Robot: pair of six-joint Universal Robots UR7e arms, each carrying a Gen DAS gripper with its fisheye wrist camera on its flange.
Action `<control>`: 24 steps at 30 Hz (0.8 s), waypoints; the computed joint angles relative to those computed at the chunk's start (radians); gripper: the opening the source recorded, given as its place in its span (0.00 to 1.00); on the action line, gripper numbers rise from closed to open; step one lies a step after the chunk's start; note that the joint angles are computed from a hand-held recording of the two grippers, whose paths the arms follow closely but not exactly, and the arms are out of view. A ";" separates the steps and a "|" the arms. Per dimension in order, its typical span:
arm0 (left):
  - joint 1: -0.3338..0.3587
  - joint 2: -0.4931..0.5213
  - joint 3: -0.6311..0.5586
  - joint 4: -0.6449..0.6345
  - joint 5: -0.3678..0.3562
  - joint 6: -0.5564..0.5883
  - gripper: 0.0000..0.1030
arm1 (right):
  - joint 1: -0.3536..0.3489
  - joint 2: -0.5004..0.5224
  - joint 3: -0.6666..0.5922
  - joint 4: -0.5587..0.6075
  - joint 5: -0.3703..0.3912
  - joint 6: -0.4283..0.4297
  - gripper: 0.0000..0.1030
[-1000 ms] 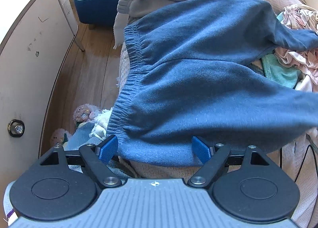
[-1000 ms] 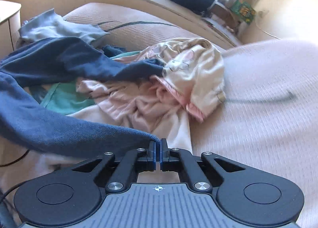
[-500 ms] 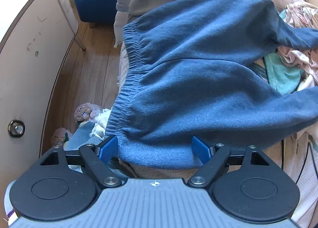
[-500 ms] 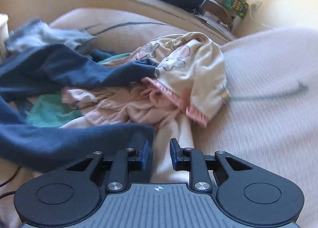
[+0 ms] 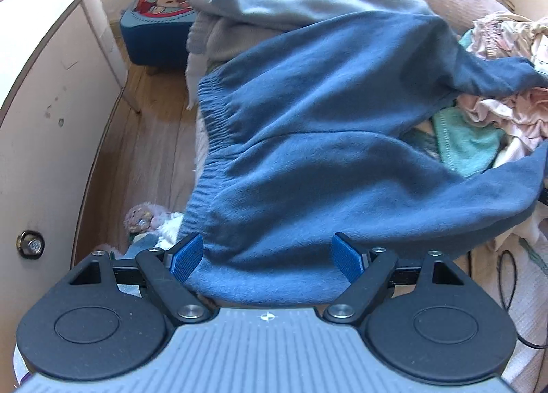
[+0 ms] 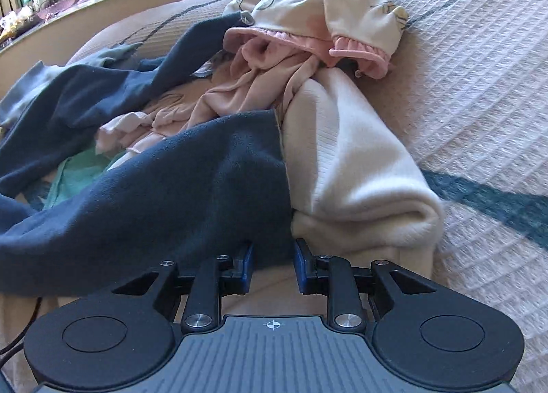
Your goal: Fold clothes
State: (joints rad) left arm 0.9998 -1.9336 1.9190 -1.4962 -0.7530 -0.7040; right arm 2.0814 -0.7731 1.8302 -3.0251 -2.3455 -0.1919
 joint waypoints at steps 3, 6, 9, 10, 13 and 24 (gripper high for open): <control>0.006 0.002 -0.001 -0.059 -0.040 0.041 0.78 | 0.012 -0.015 -0.007 0.064 -0.032 0.044 0.00; -0.011 0.014 0.001 -0.124 -0.081 0.076 0.78 | 0.043 -0.063 0.014 0.118 -0.073 0.078 0.00; -0.035 0.052 0.003 -0.155 -0.100 0.135 0.78 | 0.085 -0.127 0.044 0.182 -0.145 0.146 0.00; -0.038 0.069 0.002 -0.166 -0.104 0.152 0.78 | 0.094 -0.151 0.061 0.183 -0.156 0.165 0.00; -0.022 0.113 0.000 -0.224 -0.130 0.192 0.78 | 0.074 -0.210 0.126 0.050 -0.056 0.111 0.04; 0.028 0.134 0.022 -0.309 -0.187 0.201 0.61 | -0.003 -0.010 0.002 -0.049 -0.009 -0.029 0.25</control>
State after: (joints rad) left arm 1.0274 -1.7999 1.9407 -1.8047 -0.9404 -0.5032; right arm 2.0786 -0.7831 1.8326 -3.0743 -2.3543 -0.2214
